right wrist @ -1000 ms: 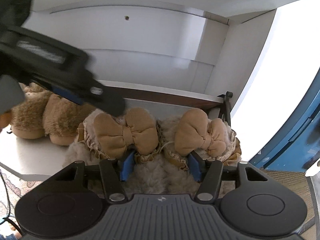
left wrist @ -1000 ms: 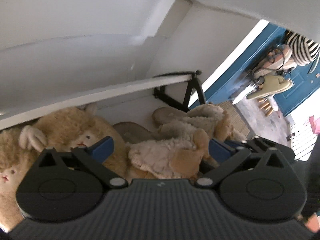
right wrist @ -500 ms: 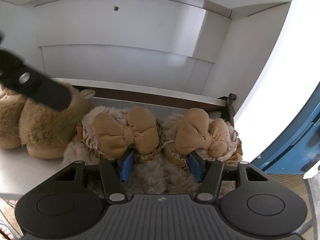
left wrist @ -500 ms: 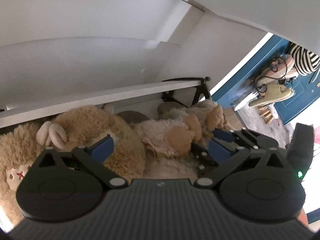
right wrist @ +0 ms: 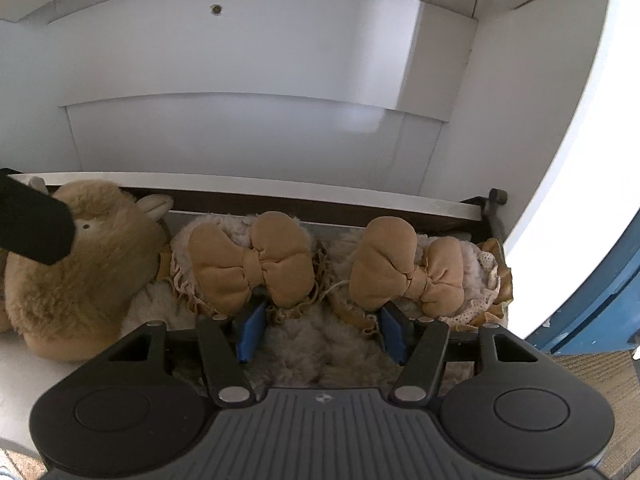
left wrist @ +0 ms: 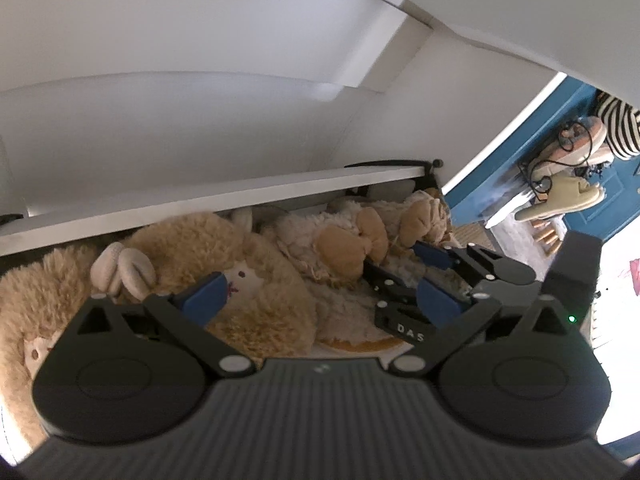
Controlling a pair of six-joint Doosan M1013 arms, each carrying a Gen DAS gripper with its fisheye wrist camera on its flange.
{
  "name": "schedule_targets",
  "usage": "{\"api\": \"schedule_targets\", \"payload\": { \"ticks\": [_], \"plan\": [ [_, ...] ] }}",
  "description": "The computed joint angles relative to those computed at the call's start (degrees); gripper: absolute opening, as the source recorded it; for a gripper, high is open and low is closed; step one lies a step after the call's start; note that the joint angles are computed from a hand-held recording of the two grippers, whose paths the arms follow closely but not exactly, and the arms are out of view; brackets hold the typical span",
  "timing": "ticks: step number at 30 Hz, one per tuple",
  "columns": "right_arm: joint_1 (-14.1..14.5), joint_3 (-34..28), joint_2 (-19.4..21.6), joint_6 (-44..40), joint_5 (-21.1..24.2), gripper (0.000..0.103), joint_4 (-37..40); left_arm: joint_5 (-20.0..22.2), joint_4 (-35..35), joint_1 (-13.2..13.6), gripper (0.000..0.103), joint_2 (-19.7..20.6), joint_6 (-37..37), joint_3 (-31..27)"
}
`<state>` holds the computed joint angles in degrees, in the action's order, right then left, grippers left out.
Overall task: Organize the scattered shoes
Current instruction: 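Lower both beige bow slippers onto the compartment floor and open both grippers, then pull both open grippers back out of the compartment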
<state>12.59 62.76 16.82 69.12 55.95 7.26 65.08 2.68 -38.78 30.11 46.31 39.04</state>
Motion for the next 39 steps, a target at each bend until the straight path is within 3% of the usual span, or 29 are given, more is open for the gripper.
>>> {"api": "schedule_targets", "payload": {
  "ticks": [10, 13, 16, 22, 27, 35, 39],
  "plan": [
    [0.05, -1.32, 0.94, 0.5, 1.22, 0.07, -0.66, -0.26, 0.26, -0.06, 0.103, -0.27, -0.15, 0.59],
    [0.44, -0.44, -0.05, 2.0, -0.06, 0.077, -2.31, -0.96, 0.43, -0.14, 0.103, -0.72, -0.39, 1.48],
    [0.49, 2.7, -2.28, 2.97, -4.14, 0.085, -3.71, -1.5, 0.67, -0.28, 0.103, -1.03, -0.61, 2.13],
    [-1.59, 12.61, -9.64, 7.71, -16.46, 0.09, 0.42, -2.54, 0.34, -1.06, 0.103, -2.23, -0.18, 3.94],
    [-2.01, 22.13, -16.35, 15.76, -26.99, 0.099, -4.13, -3.56, 0.22, -3.12, 0.103, -3.13, 3.21, 5.44],
    [-4.06, 28.23, -20.45, 21.28, -30.35, 0.099, -4.53, -3.01, 2.53, -7.02, 0.103, -3.13, 4.4, 6.83],
    [-4.21, 29.76, -21.08, 23.43, -31.26, 0.101, -5.21, -2.7, 6.5, -7.89, 0.103, -2.94, 0.6, 7.1]
  ]
}}
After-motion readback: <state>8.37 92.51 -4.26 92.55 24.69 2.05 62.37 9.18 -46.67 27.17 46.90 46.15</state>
